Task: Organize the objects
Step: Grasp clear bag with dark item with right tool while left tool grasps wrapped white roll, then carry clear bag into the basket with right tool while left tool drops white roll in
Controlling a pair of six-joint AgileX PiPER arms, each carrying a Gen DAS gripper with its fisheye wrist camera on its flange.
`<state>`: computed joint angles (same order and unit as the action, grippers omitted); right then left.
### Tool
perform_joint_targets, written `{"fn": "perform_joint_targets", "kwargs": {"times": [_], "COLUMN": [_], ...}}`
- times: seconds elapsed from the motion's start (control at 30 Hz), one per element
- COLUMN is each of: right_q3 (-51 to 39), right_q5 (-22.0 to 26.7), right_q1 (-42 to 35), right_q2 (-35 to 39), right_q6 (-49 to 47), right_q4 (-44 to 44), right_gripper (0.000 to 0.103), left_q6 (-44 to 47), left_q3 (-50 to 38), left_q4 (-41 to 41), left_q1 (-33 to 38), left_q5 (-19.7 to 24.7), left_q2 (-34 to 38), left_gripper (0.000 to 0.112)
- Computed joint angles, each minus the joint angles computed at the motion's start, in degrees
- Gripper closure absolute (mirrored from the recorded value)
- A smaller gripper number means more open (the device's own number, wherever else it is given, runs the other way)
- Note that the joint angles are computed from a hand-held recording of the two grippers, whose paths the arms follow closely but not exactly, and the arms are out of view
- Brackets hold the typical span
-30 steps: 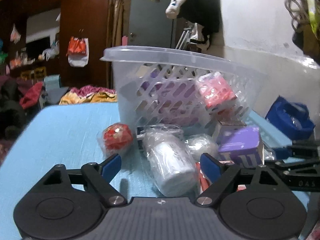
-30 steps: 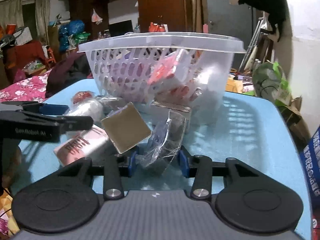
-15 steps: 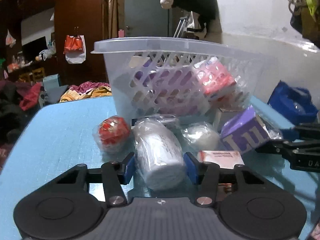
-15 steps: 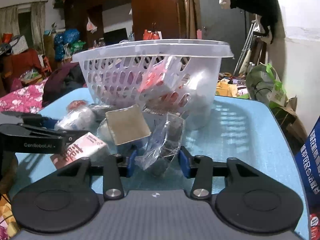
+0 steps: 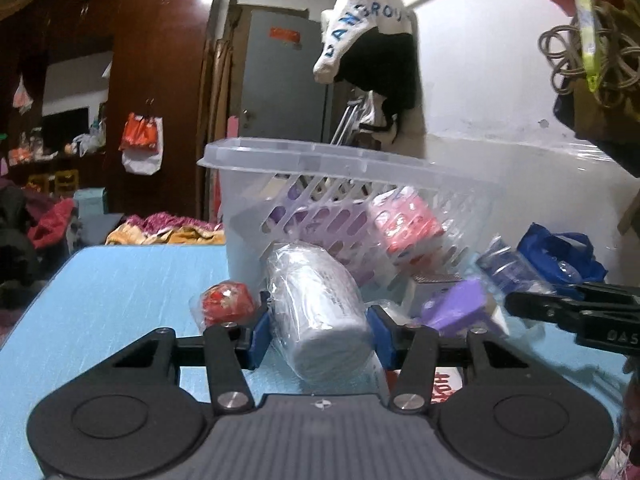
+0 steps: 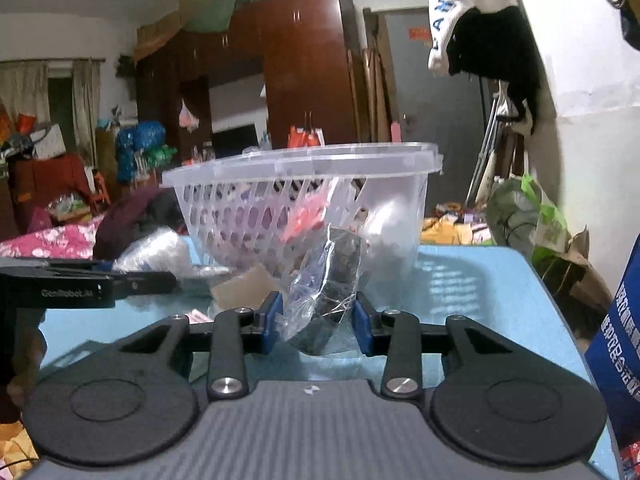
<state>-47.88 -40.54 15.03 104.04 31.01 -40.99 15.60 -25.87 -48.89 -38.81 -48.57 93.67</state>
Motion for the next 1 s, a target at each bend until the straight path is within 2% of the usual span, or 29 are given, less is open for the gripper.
{"fn": "perform_joint_targets", "kwargs": {"times": [0.17,0.37,0.43,0.5,0.57,0.63,0.73,0.8,0.83,0.87,0.9,0.93,0.97,1.0], "right_q3": [1.43,3.91,5.64,6.98,6.00,0.39,-14.46,-25.48,-30.67,-34.29,-37.16,-39.30,-39.87,-38.78], "right_q5": [-3.59,-11.24,-14.31,-16.27,-12.72,-6.69,7.61,14.89,17.70,18.21,19.00,21.57,24.44,25.16], "right_q1": [0.23,-1.51,-1.93,-2.70,-1.84,-1.34,1.40,2.93,3.96,4.04,4.41,5.50,6.43,6.29], "right_q2": [0.22,0.98,0.32,-2.34,-6.50,-8.86,-7.71,-3.96,-1.26,0.81,2.70,4.39,5.07,4.79], "right_q6": [-3.60,-4.65,-4.97,-3.35,-2.96,1.34,9.65,20.73,26.35,32.08,35.99,37.61,36.94,34.95], "right_q4": [3.17,3.71,4.10,1.19,1.58,-1.22,-9.34,-20.80,-26.53,-32.26,-36.73,-39.47,-39.92,-38.08], "right_gripper": [0.062,0.062,0.062,0.062,0.062,0.062,0.062,0.061,0.060,0.051,0.031,0.021,0.017,0.017], "left_q6": [-2.60,-4.84,-6.17,-7.51,-0.81,8.59,19.95,26.94,31.06,34.19,38.75,41.02,41.00,38.69], "left_q3": [1.69,4.20,5.30,6.19,4.24,-0.11,-13.30,-22.82,-27.21,-30.20,-33.37,-35.64,-36.05,-34.52], "left_q4": [2.60,3.70,5.30,8.03,6.40,2.90,-0.37,-4.52,-8.31,-11.12,-15.06,-17.93,-19.16,-18.10], "left_q1": [0.38,-1.58,-1.88,-1.28,-1.51,-1.03,6.06,10.81,12.46,13.43,14.56,15.75,16.54,17.05], "left_q5": [-1.83,-8.14,-8.50,-6.73,-3.71,-0.18,14.20,23.72,26.48,27.85,29.80,31.75,32.70,33.58], "left_q2": [-0.41,0.32,-0.93,-4.24,-9.29,-13.55,-15.72,-12.79,-10.33,-8.00,-5.31,-2.70,-1.41,-1.95], "left_gripper": [0.057,0.057,0.057,0.057,0.057,0.057,0.057,0.057,0.056,0.052,0.031,0.020,0.022,0.025]}}
